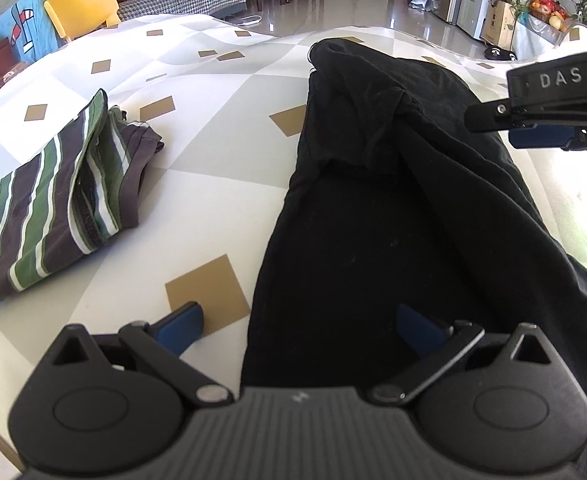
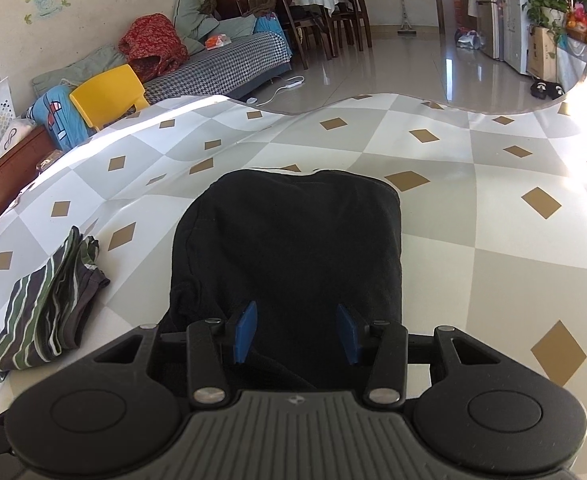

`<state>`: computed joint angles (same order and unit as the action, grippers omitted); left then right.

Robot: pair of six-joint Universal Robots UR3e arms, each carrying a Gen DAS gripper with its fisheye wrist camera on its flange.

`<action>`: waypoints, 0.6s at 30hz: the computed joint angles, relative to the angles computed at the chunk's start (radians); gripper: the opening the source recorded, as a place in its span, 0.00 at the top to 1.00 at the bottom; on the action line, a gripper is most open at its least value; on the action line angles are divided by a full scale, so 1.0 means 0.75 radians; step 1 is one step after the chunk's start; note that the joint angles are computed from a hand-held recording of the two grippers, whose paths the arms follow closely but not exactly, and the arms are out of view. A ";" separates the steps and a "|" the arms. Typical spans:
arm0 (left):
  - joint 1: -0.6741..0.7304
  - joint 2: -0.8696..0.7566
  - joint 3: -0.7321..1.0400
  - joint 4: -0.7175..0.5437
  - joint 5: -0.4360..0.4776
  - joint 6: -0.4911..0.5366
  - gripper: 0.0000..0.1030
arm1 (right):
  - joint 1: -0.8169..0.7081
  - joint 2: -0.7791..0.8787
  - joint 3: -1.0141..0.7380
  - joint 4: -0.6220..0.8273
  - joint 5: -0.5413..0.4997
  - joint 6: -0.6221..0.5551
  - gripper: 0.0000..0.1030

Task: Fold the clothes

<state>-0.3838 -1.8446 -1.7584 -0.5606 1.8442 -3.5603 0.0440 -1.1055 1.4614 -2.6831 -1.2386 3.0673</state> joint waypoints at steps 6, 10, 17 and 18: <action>-0.015 -0.044 0.040 0.009 0.026 -0.019 0.00 | -0.074 -0.110 0.122 0.036 -0.007 0.043 0.58; -0.027 -0.076 0.073 0.011 0.041 -0.035 0.00 | -0.131 -0.187 0.203 0.062 -0.022 0.054 0.58; -0.048 -0.128 0.130 0.007 0.065 -0.062 0.00 | -0.225 -0.311 0.329 0.113 -0.027 0.013 0.58; -0.051 -0.135 0.138 0.009 0.067 -0.063 0.00 | -0.235 -0.328 0.347 0.119 -0.031 0.006 0.58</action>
<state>-0.4217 -1.9462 -1.6551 -0.5540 1.8946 -3.6079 -0.1325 -1.3515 1.7215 -2.5936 -1.2620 3.0715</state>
